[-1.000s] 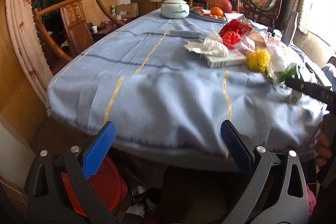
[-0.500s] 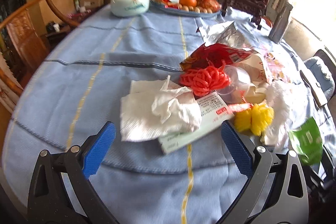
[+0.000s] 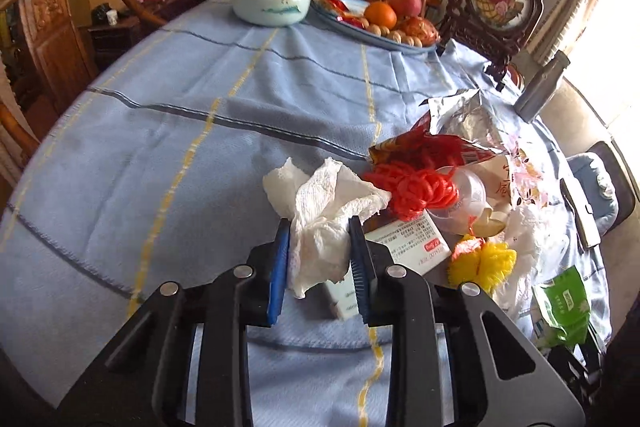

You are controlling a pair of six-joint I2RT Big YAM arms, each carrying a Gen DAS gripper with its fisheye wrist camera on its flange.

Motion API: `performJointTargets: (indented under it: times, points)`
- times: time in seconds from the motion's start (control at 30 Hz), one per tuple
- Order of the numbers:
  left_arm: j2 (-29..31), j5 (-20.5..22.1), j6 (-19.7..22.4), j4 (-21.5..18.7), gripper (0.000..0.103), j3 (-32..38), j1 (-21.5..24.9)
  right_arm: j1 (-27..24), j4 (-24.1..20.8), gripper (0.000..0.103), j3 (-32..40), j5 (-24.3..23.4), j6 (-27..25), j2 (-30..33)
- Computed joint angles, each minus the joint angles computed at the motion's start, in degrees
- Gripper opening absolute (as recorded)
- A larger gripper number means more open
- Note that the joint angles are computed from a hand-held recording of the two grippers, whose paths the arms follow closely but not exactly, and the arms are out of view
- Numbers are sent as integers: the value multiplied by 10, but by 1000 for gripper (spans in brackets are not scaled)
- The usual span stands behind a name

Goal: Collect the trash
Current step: 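Carry tissue and green bag to the red wastebasket and release both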

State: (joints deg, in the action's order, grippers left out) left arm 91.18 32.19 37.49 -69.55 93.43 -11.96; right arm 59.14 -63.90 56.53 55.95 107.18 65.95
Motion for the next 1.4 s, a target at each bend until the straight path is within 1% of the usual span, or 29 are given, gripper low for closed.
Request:
performJointTargets:
  times: [0.1, 0.2, 0.27, 0.43, 0.57, 0.67, 0.7, 0.73, 0.8, 0.93, 1.0, 1.03, 1.07, 1.1, 1.13, 1.17, 1.2, 1.23, 1.3, 1.4]
  points:
    - [-19, 16, 16, 0, 29, -2, 23, 3, -28, 94, 9, 0, 24, 8]
    - [-32, 32, 28, -5, 29, 1, 52, 15, -41, 94, 17, 14, 39, 8]
    - [-34, 46, 39, -18, 30, 8, 77, 27, -76, 94, 35, 29, 60, 17]
    - [-38, 60, 57, -21, 29, 11, 144, 51, -142, 94, 80, 60, 88, 41]
    - [-27, 73, 78, -35, 30, 25, 198, 64, -169, 94, 114, 73, 87, 60]
    - [-18, 65, 91, -29, 30, 28, 236, 69, -179, 94, 139, 83, 74, 74]
    - [-14, 61, 93, -28, 30, 30, 246, 69, -175, 94, 146, 85, 63, 78]
    - [-6, 58, 98, -28, 30, 33, 261, 68, -167, 94, 151, 86, 51, 80]
    - [8, 49, 101, -28, 30, 39, 280, 62, -126, 94, 157, 82, 2, 81]
    - [45, 26, 115, -40, 31, 54, 313, 40, -24, 94, 168, 63, -120, 86]
    - [67, 12, 125, -50, 31, 59, 324, 28, 11, 94, 185, 48, -170, 100]
    - [78, -2, 131, -51, 32, 57, 329, 21, 34, 94, 193, 38, -200, 107]
    - [84, -12, 136, -50, 37, 54, 333, 15, 51, 94, 199, 28, -224, 113]
    - [93, -21, 139, -52, 49, 53, 336, 10, 66, 94, 208, 18, -248, 121]
    - [103, -32, 135, -53, 56, 55, 339, 6, 75, 94, 218, 9, -266, 130]
    - [113, -43, 125, -50, 68, 57, 343, 1, 90, 94, 229, -2, -289, 139]
    - [118, -46, 117, -45, 71, 60, 344, -4, 105, 94, 239, -14, -311, 149]
    - [122, -47, 110, -36, 73, 61, 348, -9, 119, 94, 250, -26, -332, 159]
    - [122, -49, 87, -10, 80, 61, 355, -19, 151, 94, 273, -57, -381, 182]
    - [128, -29, 70, -3, 86, 76, 369, -32, 190, 94, 315, -109, -445, 221]
